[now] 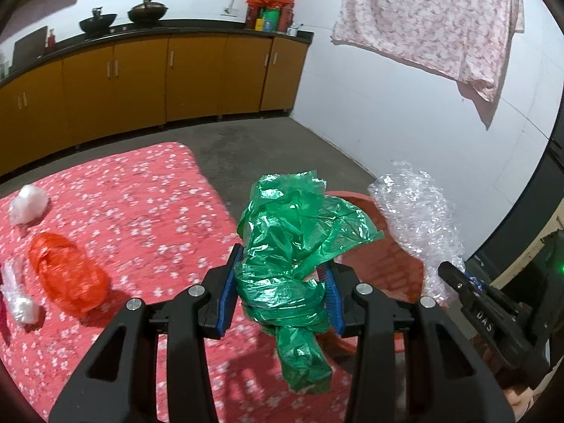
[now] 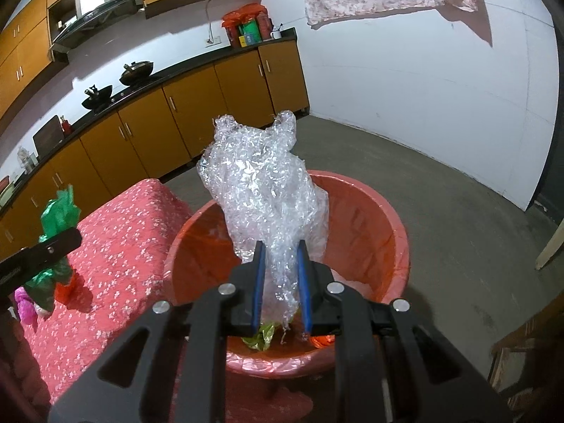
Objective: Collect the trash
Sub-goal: 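Carry the green bag and bubble wrap over the orange basket with both tools, then open both tools to drop the green bag and bubble wrap into the basket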
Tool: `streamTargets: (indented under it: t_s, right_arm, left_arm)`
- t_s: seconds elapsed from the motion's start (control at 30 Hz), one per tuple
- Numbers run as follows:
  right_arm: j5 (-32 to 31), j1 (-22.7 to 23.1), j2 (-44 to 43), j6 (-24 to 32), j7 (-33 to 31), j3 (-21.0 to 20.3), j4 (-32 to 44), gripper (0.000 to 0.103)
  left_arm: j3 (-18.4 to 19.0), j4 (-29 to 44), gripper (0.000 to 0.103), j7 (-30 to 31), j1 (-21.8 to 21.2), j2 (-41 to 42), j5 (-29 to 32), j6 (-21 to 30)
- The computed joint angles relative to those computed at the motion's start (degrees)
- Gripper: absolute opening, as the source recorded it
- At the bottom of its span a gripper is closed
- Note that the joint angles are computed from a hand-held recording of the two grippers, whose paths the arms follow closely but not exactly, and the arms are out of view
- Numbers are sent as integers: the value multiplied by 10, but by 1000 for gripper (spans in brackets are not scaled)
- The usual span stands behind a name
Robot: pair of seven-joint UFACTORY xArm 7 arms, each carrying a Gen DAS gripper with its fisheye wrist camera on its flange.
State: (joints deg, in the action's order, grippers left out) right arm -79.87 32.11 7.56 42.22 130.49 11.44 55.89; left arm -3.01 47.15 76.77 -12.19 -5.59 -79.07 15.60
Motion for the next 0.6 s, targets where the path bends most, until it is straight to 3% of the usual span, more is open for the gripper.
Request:
streamTargets:
  t_s: [0.33, 0.6]
  right_arm:
    - [-2, -10, -7, 1, 21, -3, -13, 18]
    - [-13, -23, -8, -11, 47, -8, -24, 18]
  left_arm:
    - [-22, 40, 42, -1, -10, 43, 6, 24]
    - [-47, 64, 42, -20, -18, 80, 32, 13]
